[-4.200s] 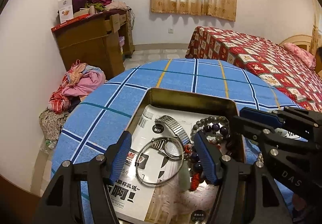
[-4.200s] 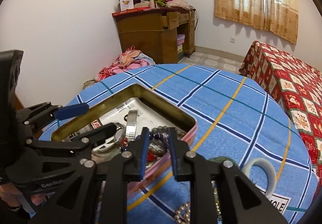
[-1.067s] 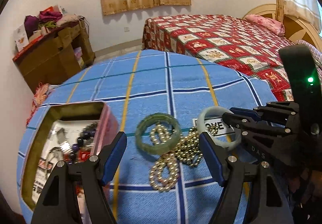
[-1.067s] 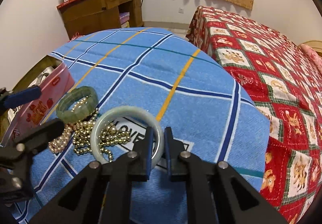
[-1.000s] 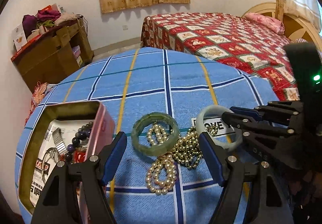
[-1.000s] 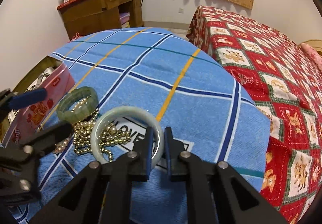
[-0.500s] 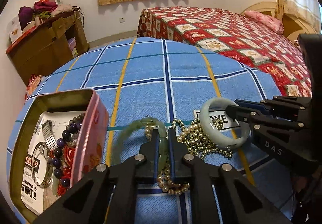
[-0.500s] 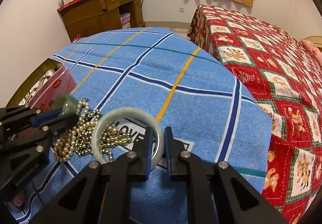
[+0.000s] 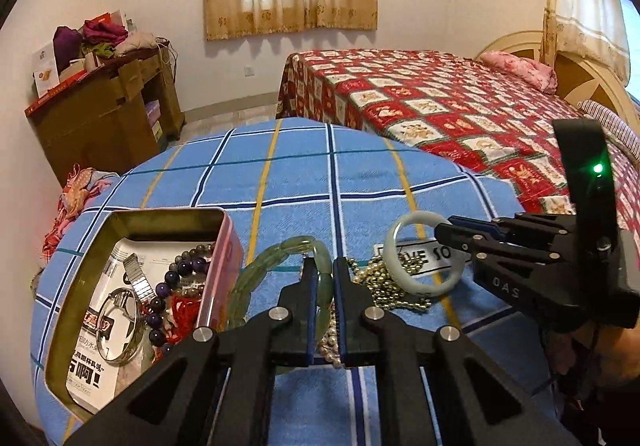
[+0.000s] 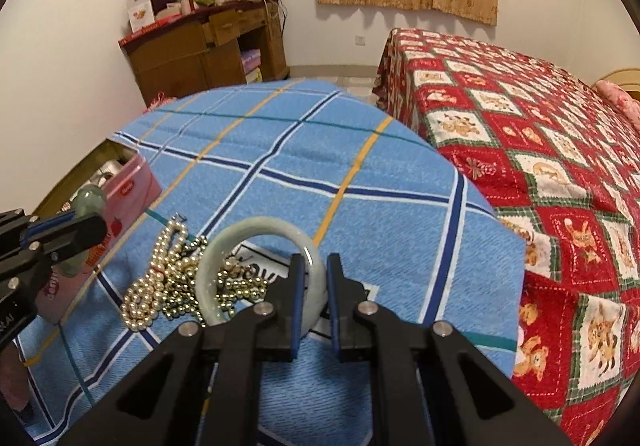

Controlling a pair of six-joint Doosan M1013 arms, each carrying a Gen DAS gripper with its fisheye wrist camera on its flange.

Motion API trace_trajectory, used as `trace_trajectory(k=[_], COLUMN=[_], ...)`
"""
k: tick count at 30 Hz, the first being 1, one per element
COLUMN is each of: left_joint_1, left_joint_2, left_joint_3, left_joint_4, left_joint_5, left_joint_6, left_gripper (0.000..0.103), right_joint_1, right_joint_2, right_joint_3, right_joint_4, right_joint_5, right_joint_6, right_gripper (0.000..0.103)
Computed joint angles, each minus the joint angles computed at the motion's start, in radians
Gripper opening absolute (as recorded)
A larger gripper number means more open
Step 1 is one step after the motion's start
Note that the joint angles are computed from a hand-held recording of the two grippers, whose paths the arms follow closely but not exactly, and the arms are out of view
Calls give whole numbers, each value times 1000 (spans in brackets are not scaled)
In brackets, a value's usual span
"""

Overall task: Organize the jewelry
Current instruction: 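Carry both jade bangles over the tin, lower them in and open both tools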

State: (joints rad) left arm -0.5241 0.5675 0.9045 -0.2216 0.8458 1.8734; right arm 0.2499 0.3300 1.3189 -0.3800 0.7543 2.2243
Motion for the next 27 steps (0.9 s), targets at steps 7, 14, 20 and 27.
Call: trace_trajectory(k=[7, 14, 20, 27], left_joint_1=[4, 12, 21, 38], left_joint_2=[-26, -44, -61, -66], left_joint_3=[28, 49, 64, 64], left_joint_4=[-9, 13, 31, 75], left_joint_5=[-31, -67, -94, -110], left_joint_6=[8, -9, -30, -84], left_gripper=[7, 7, 7, 7], right_joint_1=[-3, 7, 8, 22], right_joint_2=[-25, -46, -54, -34], right_joint_3=[41, 56, 42, 0], right_joint_4=[-11, -34, 9, 54], right_joint_5=[-71, -111, -141, -139], right_joint_6=[32, 56, 19, -63], right_gripper=[13, 13, 13, 13])
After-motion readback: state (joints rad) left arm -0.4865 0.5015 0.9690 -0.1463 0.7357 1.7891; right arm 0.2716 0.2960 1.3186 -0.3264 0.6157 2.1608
